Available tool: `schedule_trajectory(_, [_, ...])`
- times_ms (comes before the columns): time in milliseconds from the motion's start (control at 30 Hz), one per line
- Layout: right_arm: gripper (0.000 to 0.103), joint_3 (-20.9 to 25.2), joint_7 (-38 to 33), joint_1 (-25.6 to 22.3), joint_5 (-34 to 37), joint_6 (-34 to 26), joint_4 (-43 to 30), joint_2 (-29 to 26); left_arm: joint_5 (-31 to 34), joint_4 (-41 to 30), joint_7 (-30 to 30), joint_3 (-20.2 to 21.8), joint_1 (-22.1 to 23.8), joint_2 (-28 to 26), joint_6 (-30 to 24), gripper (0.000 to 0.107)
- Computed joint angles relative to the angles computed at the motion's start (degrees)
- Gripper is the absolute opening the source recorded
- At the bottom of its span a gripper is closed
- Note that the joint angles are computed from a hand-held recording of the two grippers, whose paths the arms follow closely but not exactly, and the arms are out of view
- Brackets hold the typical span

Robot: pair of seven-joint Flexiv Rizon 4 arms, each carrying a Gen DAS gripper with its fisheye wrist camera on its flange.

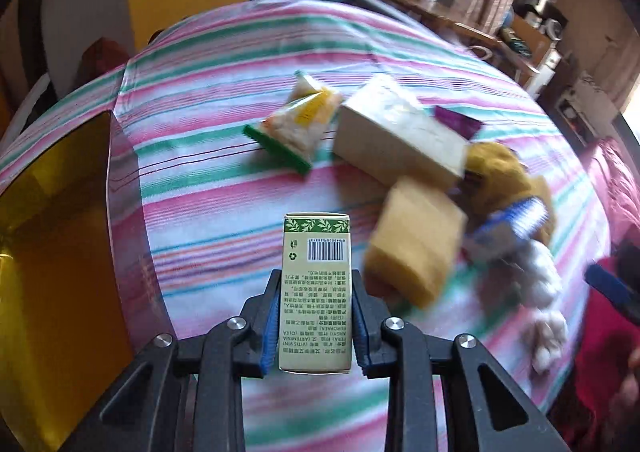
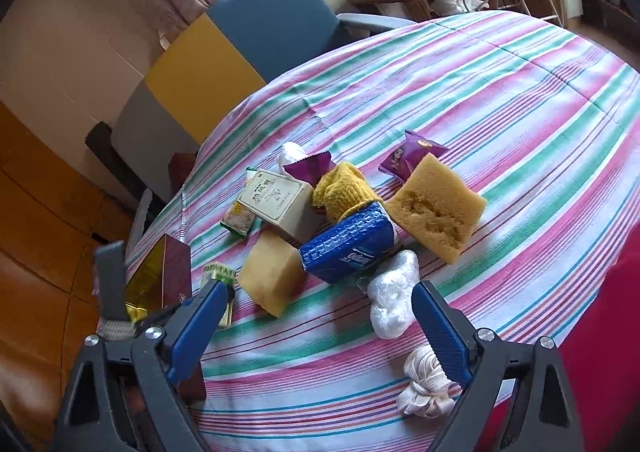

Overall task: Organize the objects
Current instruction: 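Reach the left gripper to the small green-white box and grasp it, then carry the green-white box into the gold tin and release it while the right gripper grasps the white knotted cloth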

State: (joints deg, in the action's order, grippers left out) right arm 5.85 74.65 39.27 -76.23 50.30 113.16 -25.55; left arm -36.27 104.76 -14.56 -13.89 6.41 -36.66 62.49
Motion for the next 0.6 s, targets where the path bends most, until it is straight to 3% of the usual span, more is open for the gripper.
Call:
schedule_trajectory(67, [0.095, -0.1, 1.2, -0.6, -0.6, 1.8, 0.2, -0.2, -3.2, 3.9, 4.8, -2.5, 3.1, 2.9, -0.8, 0.029])
schedule_trajectory(233, [0.095, 1.0, -2.7, -2.4, 5.5, 6.8, 0.3, -1.1, -10.4, 7.4, 11.7, -2.3, 5.0, 7.6, -6.2, 0.029])
schedule_trajectory(333, [0.095, 3.0, -13.2, -2.1, 15.8, 6.3, -0.9, -1.4, -14.3, 9.3, 16.4, -1.3, 5.3, 10.0, -8.3, 0.029])
schedule_trajectory(500, [0.09, 7.7, -33.2, -3.0, 31.7, 4.9, -3.5, -2.4, -16.9, 8.9, 18.7, 2.4, 4.5, 10.7, -12.4, 0.029])
schedule_trajectory(600, [0.084, 12.2, -48.7, -4.0, 44.0, -4.4, -10.5, -5.5, -18.1, 8.4, 19.3, 4.8, 4.0, 11.0, -14.7, 0.03])
